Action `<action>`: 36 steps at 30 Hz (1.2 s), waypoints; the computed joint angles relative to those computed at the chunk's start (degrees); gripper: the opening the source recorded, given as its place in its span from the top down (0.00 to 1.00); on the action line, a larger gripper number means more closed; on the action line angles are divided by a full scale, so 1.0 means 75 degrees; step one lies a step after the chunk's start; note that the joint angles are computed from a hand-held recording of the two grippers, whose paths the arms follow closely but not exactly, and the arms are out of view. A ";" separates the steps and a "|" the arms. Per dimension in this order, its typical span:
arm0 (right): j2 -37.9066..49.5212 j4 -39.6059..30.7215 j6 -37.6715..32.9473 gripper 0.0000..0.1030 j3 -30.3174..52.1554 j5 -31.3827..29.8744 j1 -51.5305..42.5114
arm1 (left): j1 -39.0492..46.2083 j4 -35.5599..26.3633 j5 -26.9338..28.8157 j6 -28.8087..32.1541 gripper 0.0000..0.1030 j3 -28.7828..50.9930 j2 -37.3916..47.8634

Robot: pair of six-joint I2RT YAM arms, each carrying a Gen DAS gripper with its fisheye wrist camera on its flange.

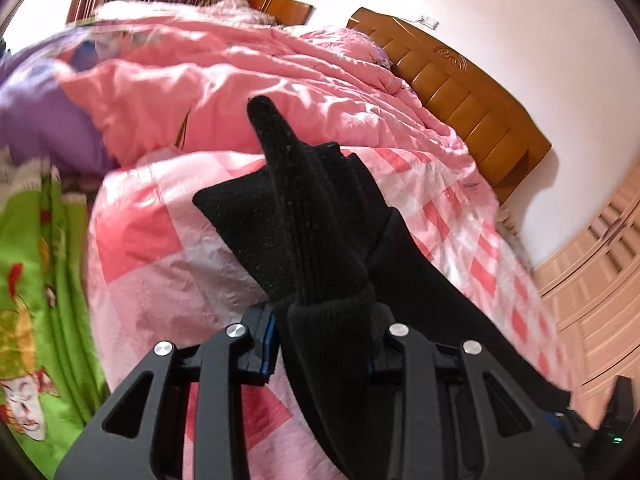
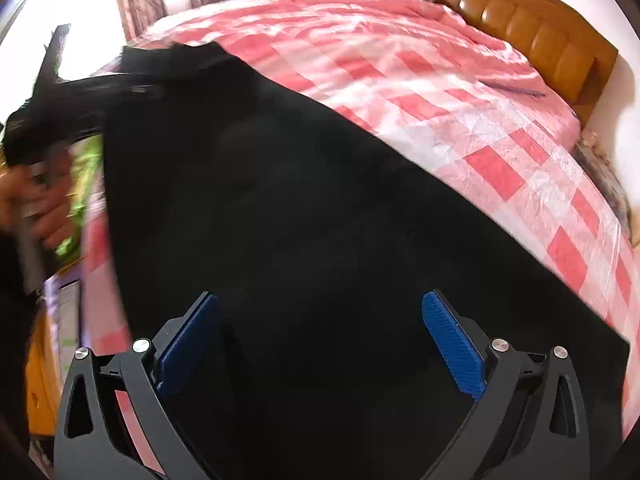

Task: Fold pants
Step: 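Grasp the sweatpants end with the left gripper and lift it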

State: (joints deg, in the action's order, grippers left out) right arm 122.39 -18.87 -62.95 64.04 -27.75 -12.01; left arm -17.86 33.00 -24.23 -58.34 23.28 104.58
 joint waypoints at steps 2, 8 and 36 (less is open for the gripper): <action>-0.0087 0.0318 -0.0411 0.05 -0.0337 0.0174 -0.0238 | -0.0180 -0.0499 -0.0329 0.0080 0.70 0.0274 -0.0024; -0.0280 -0.0529 -0.0912 0.05 -0.0073 -0.0354 -0.1206 | -0.0740 -0.1595 -0.1121 -0.0083 0.70 0.0633 -0.0388; 0.4513 -0.7806 0.0921 0.04 0.8791 -0.3736 -0.4422 | -0.5893 -0.8386 -0.4123 0.2704 0.68 1.0275 0.5192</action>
